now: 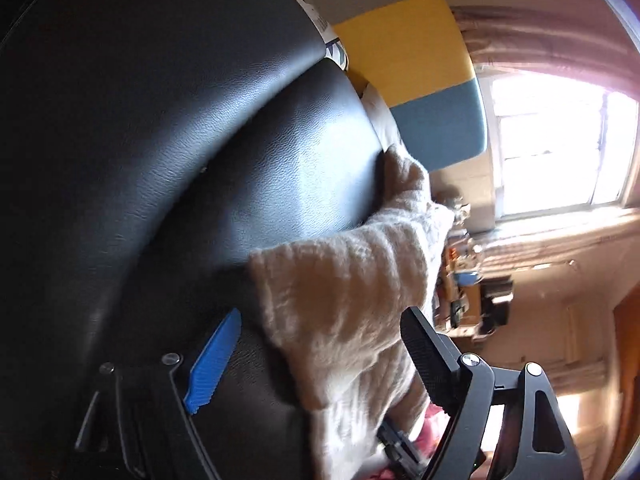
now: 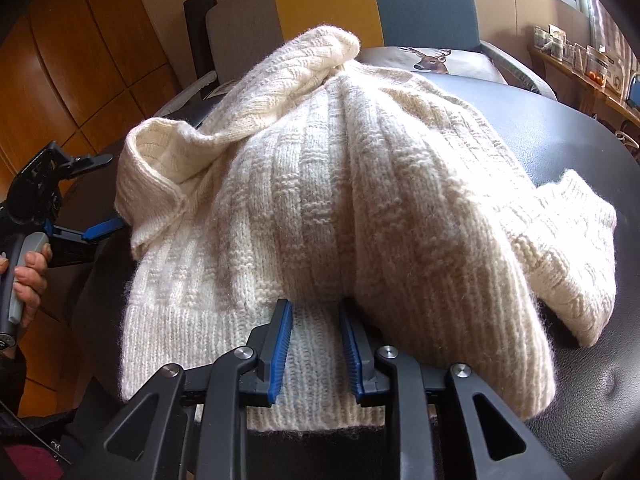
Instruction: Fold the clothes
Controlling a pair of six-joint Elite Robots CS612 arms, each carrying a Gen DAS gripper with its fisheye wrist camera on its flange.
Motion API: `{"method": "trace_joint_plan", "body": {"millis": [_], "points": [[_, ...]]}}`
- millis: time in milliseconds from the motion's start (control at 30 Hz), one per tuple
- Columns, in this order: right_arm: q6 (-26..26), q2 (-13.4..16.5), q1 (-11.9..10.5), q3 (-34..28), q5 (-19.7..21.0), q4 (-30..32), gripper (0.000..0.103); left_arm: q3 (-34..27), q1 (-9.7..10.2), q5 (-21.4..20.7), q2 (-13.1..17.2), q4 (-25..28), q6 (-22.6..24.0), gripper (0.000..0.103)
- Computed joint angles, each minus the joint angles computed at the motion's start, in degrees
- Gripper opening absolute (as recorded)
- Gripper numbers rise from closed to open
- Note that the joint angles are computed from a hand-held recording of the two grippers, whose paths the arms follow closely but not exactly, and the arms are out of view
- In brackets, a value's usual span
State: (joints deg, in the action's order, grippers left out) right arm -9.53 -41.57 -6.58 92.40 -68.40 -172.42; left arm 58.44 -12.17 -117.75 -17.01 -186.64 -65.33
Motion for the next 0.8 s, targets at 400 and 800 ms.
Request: {"method": "trace_joint_plan", "body": {"millis": [400,800], "points": [[-8.10,14.66,1.53,-35.45,-0.93,20.57,0.027,-6.83,0.59,-3.76,3.53,-0.50,-2.28,0.005],[-2.70,24.77,1.64,-52.01,0.68,33.23,0.029,8.57,2.71,6.42,-10.47,5.13,38.12,0.005]]}}
